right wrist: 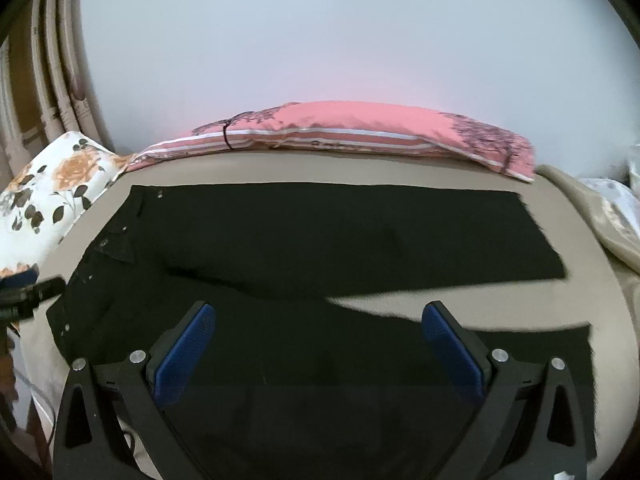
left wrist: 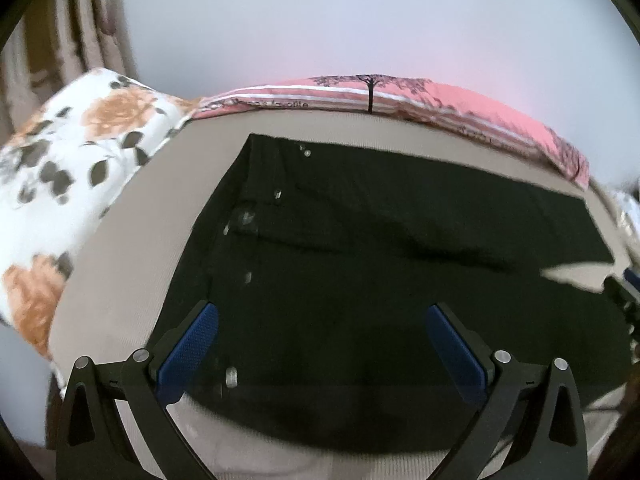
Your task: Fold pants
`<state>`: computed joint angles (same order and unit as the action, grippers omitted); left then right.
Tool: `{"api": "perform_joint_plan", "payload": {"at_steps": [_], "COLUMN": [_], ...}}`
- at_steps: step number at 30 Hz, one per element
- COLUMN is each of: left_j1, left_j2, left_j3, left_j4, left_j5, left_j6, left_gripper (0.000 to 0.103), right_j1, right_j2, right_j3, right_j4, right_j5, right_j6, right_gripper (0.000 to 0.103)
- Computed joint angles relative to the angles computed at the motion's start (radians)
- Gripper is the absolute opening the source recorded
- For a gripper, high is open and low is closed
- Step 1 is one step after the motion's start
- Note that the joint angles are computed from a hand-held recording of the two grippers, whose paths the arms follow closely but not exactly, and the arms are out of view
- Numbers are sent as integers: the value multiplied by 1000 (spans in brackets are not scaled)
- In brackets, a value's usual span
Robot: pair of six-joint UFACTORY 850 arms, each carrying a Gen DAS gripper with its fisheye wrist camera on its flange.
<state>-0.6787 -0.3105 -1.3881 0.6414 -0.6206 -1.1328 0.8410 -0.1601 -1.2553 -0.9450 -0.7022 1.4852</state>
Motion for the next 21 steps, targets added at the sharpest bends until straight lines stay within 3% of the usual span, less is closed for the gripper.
{"api": "perform_joint_plan", "payload": {"at_steps": [4, 7, 10, 16, 21], "left_j1": [104, 176, 252, 384, 443], "left_j2": [-88, -178, -258, -370, -441], "left_j3": [-117, -226, -319, -415, -473], "left_j4": [-138, -320, -585, -1147, -1393], "left_j5": [57, 67, 79, 93, 35], "left_j6": [222, 443, 683, 1121, 1307], "left_gripper": [84, 68, 61, 60, 60], "right_j1": [-62, -85, -106, -149, -164], "right_j2": [-77, -123, -175, -267, -337], "right_j3": [-83, -130, -178, -261, -338], "right_j4": [84, 109, 145, 246, 287], "right_j5": [53, 56, 58, 75, 58], "right_j6": [-86, -127, -173, -258, -320], "right_gripper": [103, 103, 103, 103, 103]}}
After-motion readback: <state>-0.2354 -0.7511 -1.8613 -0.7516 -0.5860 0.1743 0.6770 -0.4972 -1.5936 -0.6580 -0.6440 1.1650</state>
